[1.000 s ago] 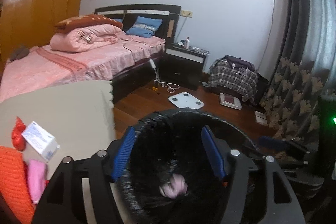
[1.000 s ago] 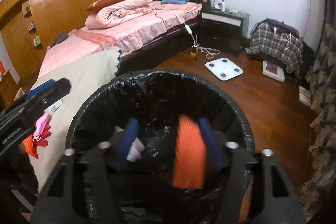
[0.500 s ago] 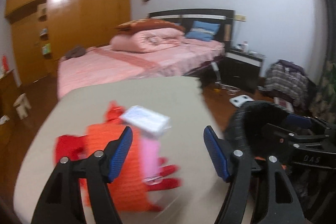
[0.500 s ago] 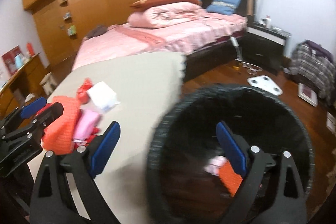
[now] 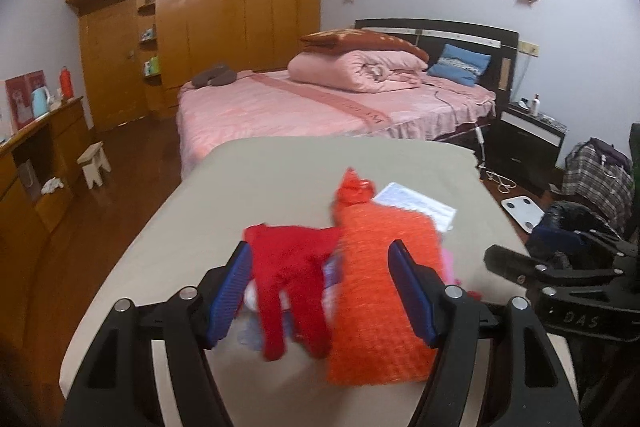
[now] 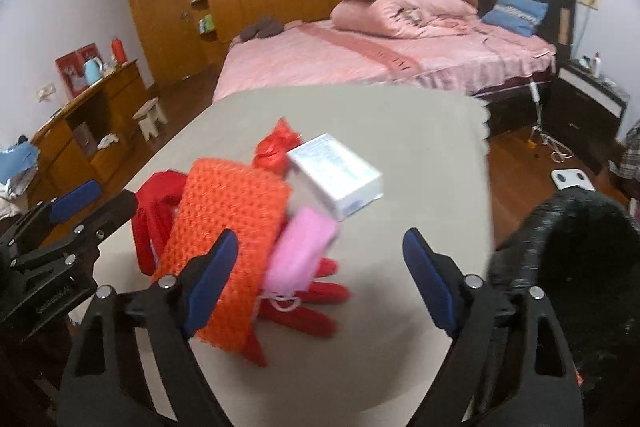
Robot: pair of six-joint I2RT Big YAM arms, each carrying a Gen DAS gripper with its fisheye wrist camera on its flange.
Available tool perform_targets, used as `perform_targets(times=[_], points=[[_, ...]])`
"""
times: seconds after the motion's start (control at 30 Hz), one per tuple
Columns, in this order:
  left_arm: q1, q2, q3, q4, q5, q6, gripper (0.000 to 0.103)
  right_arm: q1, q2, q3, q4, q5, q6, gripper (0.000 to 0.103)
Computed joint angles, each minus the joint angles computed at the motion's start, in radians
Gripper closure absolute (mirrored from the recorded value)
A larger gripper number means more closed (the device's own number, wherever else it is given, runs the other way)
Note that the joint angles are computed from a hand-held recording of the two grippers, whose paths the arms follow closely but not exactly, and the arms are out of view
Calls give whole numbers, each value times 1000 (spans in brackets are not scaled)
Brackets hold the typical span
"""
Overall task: Collect trash
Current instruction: 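Grasp the red glove with the left gripper while the right gripper grasps another orange mesh bag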
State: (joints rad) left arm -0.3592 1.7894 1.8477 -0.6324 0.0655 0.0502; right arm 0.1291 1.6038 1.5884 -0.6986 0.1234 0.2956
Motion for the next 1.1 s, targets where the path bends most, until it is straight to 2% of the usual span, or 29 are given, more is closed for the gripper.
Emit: perform_targets(times=[0.2, 0.4, 0.47, 0.57, 0.6, 0.63, 0.8, 1.1], points=[[25, 6, -6, -2, 5, -14, 34, 33, 64, 51, -40, -24, -11, 31], [46, 16, -2, -4, 15, -26, 34, 47, 115, 90, -80, -64, -18, 48], [51, 16, -5, -2, 16, -30, 34, 50, 118, 88, -79, -90, -23, 67], [55, 19, -5, -3, 17, -35, 34, 53, 117, 92, -82, -129, -39, 82], [55, 20, -5, -3, 17, -36, 34, 54, 113, 91, -79, -134, -46, 83], [54, 21, -3, -4, 16, -36, 34, 52, 110, 91, -79, -140, -49, 92], [47, 26, 7, -12, 11, -43, 34, 40, 75, 75, -62, -173, -51, 93], [26, 70, 49, -31, -6, -45, 35, 9, 37, 74, -60, -158, -54, 93]])
